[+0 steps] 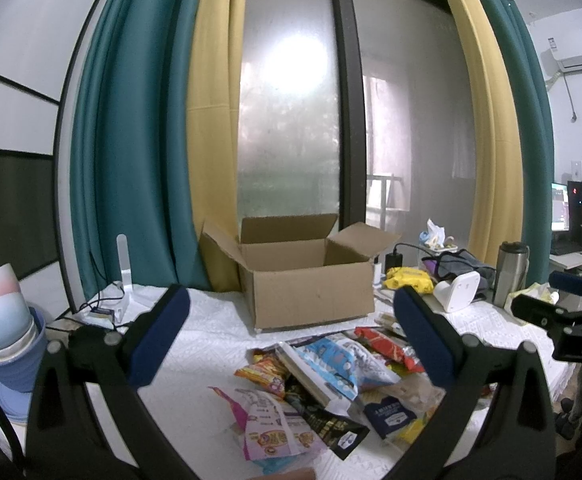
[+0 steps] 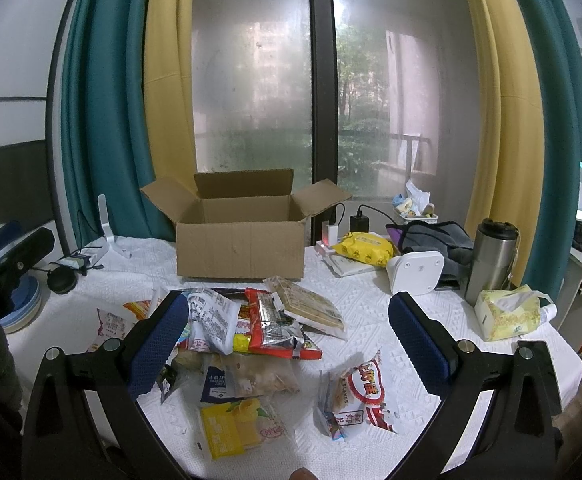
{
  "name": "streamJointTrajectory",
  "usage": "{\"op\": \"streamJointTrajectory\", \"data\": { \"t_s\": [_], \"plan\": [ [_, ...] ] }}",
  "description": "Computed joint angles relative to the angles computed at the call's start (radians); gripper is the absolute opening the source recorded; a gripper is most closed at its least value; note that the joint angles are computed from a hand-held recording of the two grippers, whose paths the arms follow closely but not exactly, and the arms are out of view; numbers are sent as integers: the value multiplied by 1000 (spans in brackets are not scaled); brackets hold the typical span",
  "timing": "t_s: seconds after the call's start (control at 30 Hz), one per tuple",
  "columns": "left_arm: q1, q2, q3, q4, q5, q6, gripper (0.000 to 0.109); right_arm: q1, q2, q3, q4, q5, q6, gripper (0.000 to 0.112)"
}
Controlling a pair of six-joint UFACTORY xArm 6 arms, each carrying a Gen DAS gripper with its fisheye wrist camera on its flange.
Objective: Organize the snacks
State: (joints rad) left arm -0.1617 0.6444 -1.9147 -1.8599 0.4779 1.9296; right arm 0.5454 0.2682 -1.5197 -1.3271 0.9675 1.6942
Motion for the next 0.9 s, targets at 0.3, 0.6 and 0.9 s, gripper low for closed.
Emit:
{"op": "streamJointTrajectory", "data": {
  "t_s": [0.3, 0.6, 0.9],
  "plan": [
    [2, 2, -5, 56, -5, -53, 103, 1, 7, -12, 15, -5, -8, 102],
    [-23, 93, -72, 287, -60, -248, 103, -42, 15, 34, 76, -70, 14, 102],
    [-30, 387, -380, 988, -46, -947, 103, -141, 66, 88, 245, -163, 7, 102]
  ]
}}
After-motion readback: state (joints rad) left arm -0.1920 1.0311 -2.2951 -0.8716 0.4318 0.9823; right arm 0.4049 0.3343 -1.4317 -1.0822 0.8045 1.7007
